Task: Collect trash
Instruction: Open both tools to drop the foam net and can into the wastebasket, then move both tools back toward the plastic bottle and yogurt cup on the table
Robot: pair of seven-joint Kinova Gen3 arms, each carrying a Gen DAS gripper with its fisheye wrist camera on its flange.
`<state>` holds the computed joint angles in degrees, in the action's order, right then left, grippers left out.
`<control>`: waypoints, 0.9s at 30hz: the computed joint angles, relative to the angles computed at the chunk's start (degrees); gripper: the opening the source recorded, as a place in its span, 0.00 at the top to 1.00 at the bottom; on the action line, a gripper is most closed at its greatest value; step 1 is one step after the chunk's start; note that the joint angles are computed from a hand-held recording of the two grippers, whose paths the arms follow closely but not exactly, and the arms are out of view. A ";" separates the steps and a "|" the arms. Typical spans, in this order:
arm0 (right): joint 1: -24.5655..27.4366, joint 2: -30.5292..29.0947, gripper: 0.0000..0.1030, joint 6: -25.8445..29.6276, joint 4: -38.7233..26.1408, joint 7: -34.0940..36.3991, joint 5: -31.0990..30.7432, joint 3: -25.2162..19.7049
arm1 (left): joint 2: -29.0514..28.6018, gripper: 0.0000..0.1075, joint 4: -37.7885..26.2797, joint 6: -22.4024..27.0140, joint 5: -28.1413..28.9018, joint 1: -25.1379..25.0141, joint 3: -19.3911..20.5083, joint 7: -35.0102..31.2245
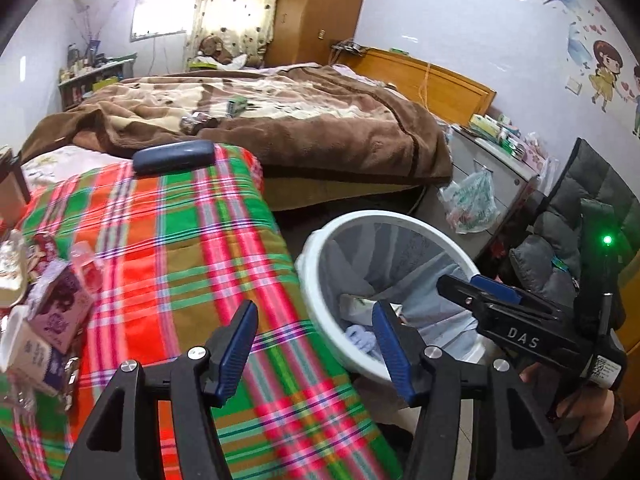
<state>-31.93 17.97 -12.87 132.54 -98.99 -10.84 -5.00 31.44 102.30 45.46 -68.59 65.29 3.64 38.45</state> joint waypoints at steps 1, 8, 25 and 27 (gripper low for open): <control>-0.18 -0.03 0.39 -0.05 -0.02 -0.04 -0.05 -0.15 | -0.20 0.45 0.44 0.76 0.23 0.46 -0.09 0.67; -1.51 0.19 0.39 -1.27 -0.04 -0.77 0.81 -2.67 | -2.25 0.45 4.80 7.82 1.07 2.95 1.62 7.91; -8.79 3.09 0.39 -1.68 -3.02 -0.28 2.52 -6.21 | -7.53 0.44 16.99 23.91 9.80 6.80 10.73 27.10; -10.77 3.68 0.39 -0.84 -3.98 0.36 2.04 -5.54 | -8.00 0.42 18.66 24.57 11.39 7.33 11.54 29.98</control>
<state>-42.70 21.66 -13.71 128.55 -98.63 -8.80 -10.54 23.44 120.96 70.03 -57.20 72.62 15.19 68.43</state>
